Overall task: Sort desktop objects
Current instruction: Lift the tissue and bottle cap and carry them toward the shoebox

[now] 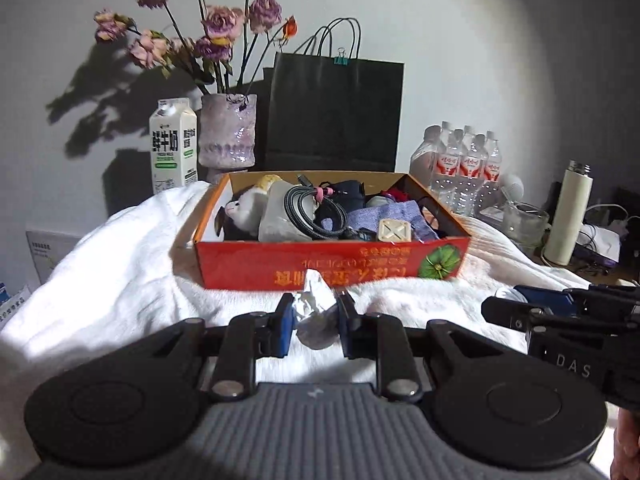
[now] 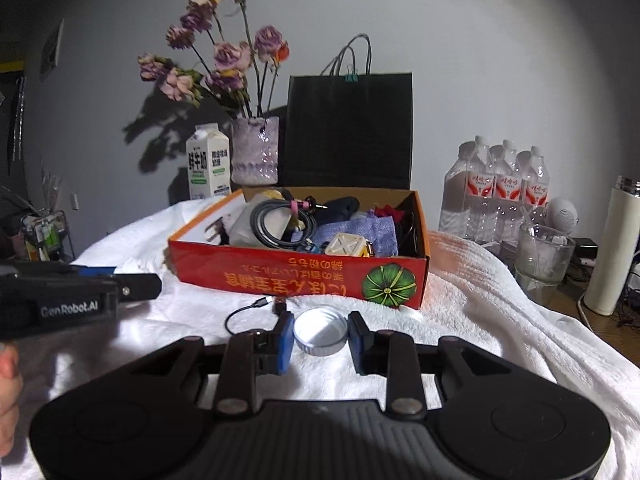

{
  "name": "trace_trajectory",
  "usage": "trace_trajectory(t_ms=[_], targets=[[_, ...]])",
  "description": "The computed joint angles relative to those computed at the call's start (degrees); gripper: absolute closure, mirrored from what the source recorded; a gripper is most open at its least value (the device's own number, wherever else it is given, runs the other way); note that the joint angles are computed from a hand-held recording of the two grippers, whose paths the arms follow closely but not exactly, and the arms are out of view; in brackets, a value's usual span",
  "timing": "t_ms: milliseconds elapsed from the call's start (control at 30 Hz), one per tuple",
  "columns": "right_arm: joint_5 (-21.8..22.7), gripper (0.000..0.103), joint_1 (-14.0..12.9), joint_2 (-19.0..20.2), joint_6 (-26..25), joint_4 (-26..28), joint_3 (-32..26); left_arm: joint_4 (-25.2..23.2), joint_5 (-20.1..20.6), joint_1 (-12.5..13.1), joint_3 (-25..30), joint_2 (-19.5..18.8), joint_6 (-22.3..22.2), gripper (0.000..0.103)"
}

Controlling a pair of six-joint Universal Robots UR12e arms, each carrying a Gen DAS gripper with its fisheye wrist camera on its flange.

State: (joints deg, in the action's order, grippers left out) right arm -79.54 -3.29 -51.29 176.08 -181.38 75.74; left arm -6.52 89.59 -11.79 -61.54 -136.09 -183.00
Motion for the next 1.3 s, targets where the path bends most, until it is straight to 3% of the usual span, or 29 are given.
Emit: trace_trajectory(t_ms=[233,367,467,600,733,867,1067,1200,1300], targets=[[-3.1,0.076,0.9,-5.0,-0.7,-7.0,10.4,7.8,1.7,-0.9,-11.0,5.5,1.5,0.080],[-3.8,0.076,1.4,-7.8,0.9,-10.8,16.1,9.7,0.9,-0.7,-16.4,8.7,-0.7,0.080],[-6.5,0.076,2.2,-9.1,1.2,-16.0,19.8,13.0,2.2,-1.1,-20.4,10.5,2.0,0.080],[-7.4,0.076,2.8,-10.1,-2.7,-21.1,22.7,15.1,4.5,-1.5,-24.3,12.1,4.2,0.080],[-6.4,0.076,2.8,-11.1,-3.4,-24.0,24.0,19.3,5.4,-1.6,-26.3,12.9,4.8,0.080],[-7.2,0.076,3.2,-11.4,-3.9,-25.6,24.5,21.8,5.7,-1.8,-26.3,12.8,5.7,0.080],[-6.2,0.076,3.0,-10.9,-3.7,-24.2,23.1,20.1,4.9,-1.6,-24.7,12.2,4.8,0.080],[-4.2,0.076,2.3,-9.5,-2.4,-21.4,19.2,19.2,2.7,-0.8,-20.6,10.6,3.4,0.080],[-2.4,0.076,1.5,-7.6,-0.9,-18.2,14.3,18.9,0.7,0.2,-14.5,7.8,4.5,0.080]])
